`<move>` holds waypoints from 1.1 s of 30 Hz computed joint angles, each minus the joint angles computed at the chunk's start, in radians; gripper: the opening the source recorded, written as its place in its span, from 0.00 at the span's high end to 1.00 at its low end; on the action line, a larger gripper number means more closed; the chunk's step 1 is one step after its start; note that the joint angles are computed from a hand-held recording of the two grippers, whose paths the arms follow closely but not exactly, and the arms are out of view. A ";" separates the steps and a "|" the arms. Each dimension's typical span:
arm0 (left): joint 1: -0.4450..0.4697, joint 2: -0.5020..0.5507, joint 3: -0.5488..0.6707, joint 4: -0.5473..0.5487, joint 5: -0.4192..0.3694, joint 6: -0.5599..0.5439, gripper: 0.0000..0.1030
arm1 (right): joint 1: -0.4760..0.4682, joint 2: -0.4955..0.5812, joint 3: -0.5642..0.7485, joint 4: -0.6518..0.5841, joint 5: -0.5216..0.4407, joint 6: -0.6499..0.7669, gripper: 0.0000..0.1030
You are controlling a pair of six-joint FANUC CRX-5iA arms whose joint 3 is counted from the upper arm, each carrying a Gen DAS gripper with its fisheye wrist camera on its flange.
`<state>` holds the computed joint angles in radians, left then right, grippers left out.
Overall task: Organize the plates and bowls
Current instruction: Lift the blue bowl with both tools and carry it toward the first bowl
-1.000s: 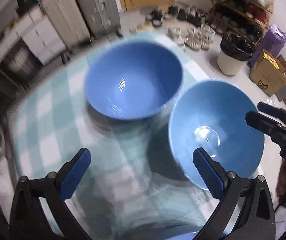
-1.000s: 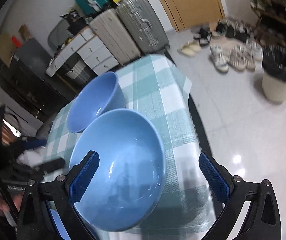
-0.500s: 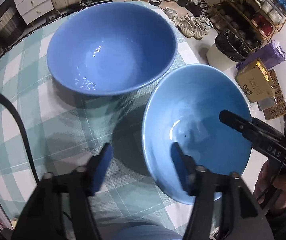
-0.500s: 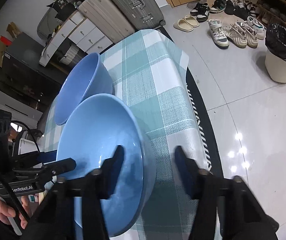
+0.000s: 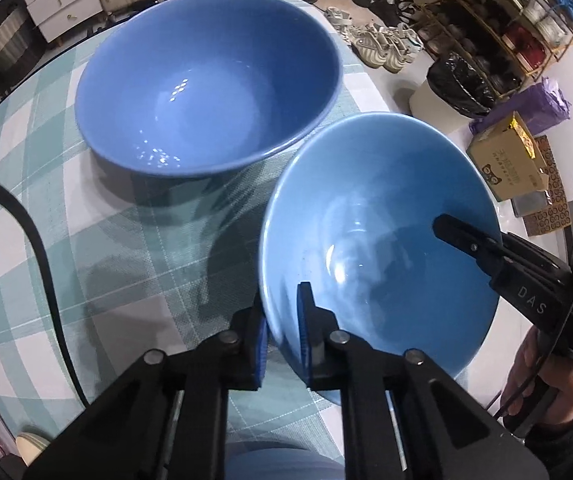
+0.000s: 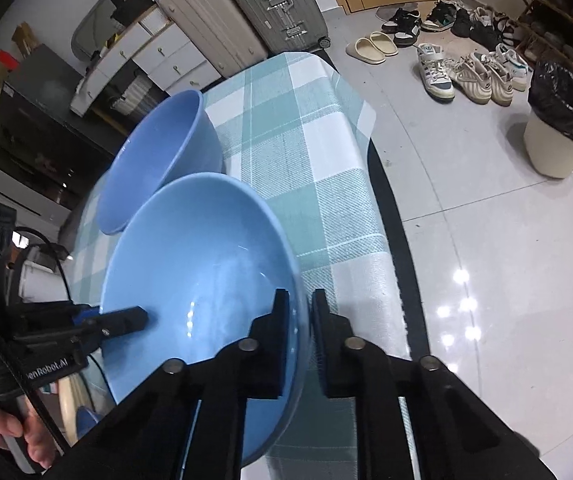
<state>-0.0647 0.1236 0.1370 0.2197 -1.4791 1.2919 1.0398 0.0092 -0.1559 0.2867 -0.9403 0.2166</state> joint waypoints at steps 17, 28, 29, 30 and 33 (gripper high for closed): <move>0.022 -0.035 -0.006 0.020 -0.013 -0.020 0.93 | 0.029 0.031 0.097 0.004 -0.131 0.047 0.95; 0.107 -0.128 -0.048 0.070 -0.037 -0.049 0.93 | 0.111 0.051 0.195 0.068 -0.218 0.007 0.95; 0.119 -0.139 -0.053 0.076 -0.042 -0.054 0.93 | 0.119 0.056 0.208 0.072 -0.227 0.005 0.94; 0.131 -0.153 -0.060 0.080 -0.048 -0.062 0.93 | 0.135 0.062 0.227 0.080 -0.242 0.003 0.94; 0.170 -0.196 -0.079 0.089 -0.060 -0.083 0.93 | 0.168 0.070 0.259 0.099 -0.256 -0.011 0.94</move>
